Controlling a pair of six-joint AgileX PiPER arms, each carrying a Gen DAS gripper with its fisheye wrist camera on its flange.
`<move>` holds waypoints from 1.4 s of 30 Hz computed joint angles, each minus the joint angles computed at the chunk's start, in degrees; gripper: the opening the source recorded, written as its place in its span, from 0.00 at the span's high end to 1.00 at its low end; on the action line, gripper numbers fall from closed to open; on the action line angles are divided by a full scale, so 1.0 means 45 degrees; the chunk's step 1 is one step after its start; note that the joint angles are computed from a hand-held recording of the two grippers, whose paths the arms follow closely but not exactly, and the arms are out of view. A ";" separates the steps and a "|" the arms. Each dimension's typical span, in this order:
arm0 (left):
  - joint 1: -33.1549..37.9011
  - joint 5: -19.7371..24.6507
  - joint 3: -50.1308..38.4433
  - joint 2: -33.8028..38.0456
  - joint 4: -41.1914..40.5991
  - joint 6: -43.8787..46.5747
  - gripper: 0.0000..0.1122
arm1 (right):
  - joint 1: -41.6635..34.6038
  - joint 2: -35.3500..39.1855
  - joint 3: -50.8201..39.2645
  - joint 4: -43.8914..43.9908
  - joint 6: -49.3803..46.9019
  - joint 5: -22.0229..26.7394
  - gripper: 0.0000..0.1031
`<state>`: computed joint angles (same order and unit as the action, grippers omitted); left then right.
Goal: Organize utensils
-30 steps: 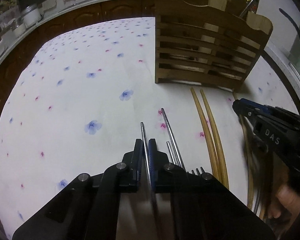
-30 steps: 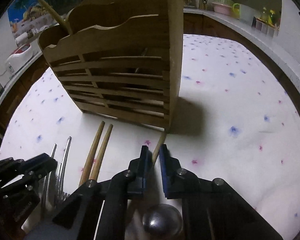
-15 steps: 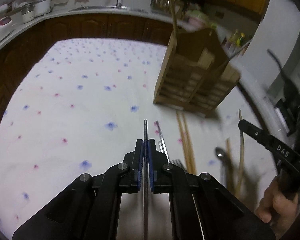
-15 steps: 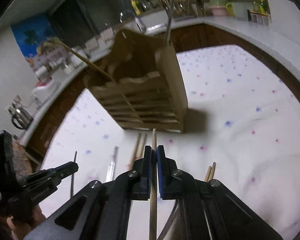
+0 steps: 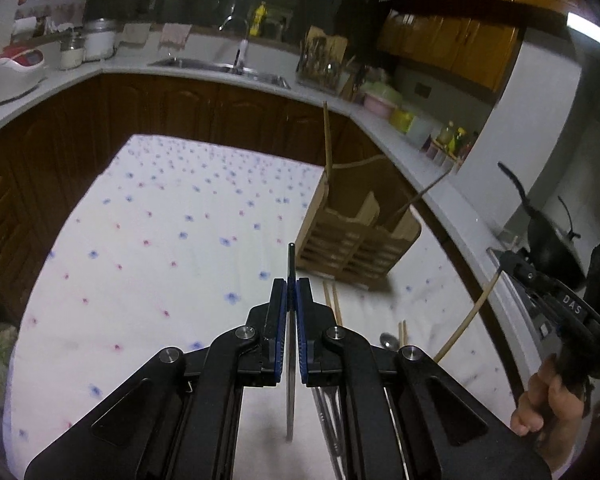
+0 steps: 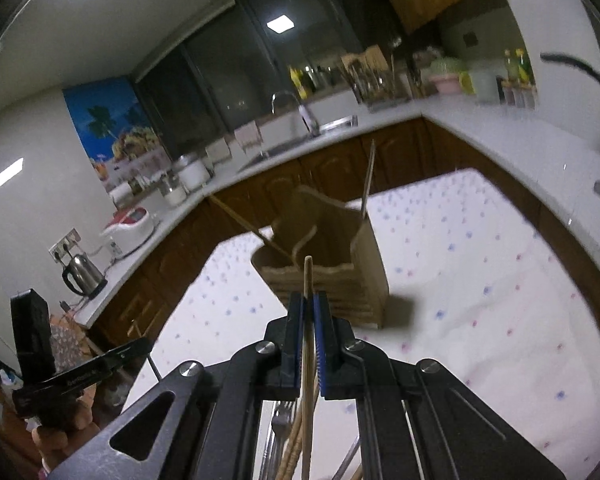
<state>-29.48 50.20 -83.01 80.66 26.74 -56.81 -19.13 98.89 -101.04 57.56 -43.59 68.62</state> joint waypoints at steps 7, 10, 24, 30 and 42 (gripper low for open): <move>-0.0088 0.0120 -0.0195 -0.0182 0.0569 -0.0375 0.96 | -0.0066 -0.0183 -0.0235 0.0313 -0.0160 -0.0455 0.95; -0.0027 0.0126 -0.0346 -0.0137 0.0599 -0.0335 0.96 | -0.0005 -0.0255 -0.0094 0.0364 -0.0266 -0.0746 0.95; 0.0151 0.0331 -0.2711 0.0876 0.0778 0.0486 0.96 | 0.0242 0.0245 -0.1276 0.0742 0.0134 -0.1776 0.95; 0.0424 0.0651 -0.5828 0.2382 0.1117 0.1496 0.96 | 0.0629 0.1342 -0.3633 0.0628 0.1303 -0.2503 0.95; 0.1900 -0.0100 -1.0703 0.6133 0.0120 0.2247 0.96 | 0.1858 0.4916 -1.0083 -0.1959 0.4737 -0.3745 0.95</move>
